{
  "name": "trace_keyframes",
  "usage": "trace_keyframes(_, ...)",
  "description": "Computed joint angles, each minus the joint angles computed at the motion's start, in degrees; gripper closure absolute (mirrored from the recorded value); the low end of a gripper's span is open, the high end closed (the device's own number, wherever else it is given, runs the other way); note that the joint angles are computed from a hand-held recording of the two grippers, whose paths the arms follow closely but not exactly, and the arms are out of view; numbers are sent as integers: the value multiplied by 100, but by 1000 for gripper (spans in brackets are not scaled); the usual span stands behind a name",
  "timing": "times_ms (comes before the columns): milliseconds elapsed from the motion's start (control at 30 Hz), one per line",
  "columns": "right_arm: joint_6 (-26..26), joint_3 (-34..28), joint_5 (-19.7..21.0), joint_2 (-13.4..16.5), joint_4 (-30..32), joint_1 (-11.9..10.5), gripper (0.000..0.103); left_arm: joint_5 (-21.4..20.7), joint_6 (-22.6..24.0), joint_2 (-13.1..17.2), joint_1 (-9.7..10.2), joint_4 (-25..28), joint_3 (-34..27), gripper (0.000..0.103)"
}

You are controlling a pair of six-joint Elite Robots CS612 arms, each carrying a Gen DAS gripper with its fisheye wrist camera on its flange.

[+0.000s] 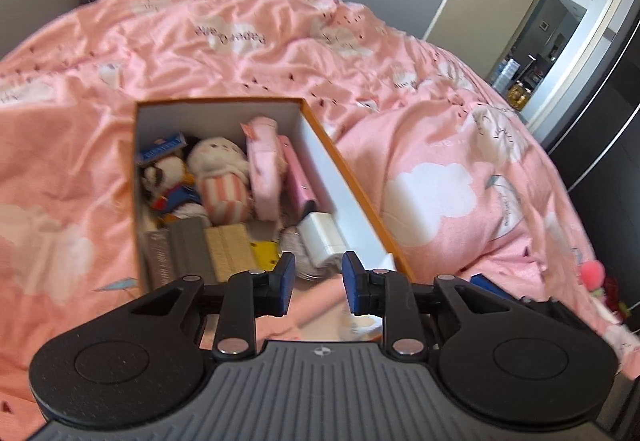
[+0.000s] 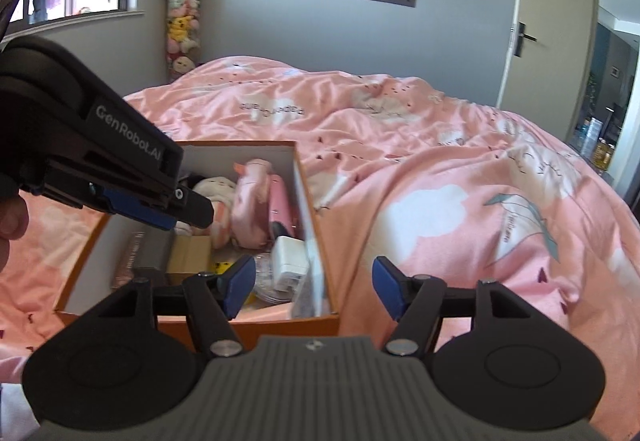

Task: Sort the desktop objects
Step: 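Lower the lotion tube into the shoebox corner and open the left gripper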

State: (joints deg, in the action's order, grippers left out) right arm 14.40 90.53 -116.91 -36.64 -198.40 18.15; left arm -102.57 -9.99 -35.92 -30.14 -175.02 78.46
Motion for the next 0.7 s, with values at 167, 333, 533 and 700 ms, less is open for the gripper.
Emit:
trace_keyframes(167,41,19,399,-8,-97,-12,36,577,208,-80,-43,-483,335,71)
trace_keyframes(333,2,-32,727,23,-22,-21,36,1078,182,-104,-65,-869,596,49)
trace_keyframes(533,-198,-109,792,79,67,19,33,1555,68,-47,-85,-1224,760,42)
trace_keyframes(700,-93,-100,929,75,169,-16,29,1728,158,-15,-97,-1413,836,30)
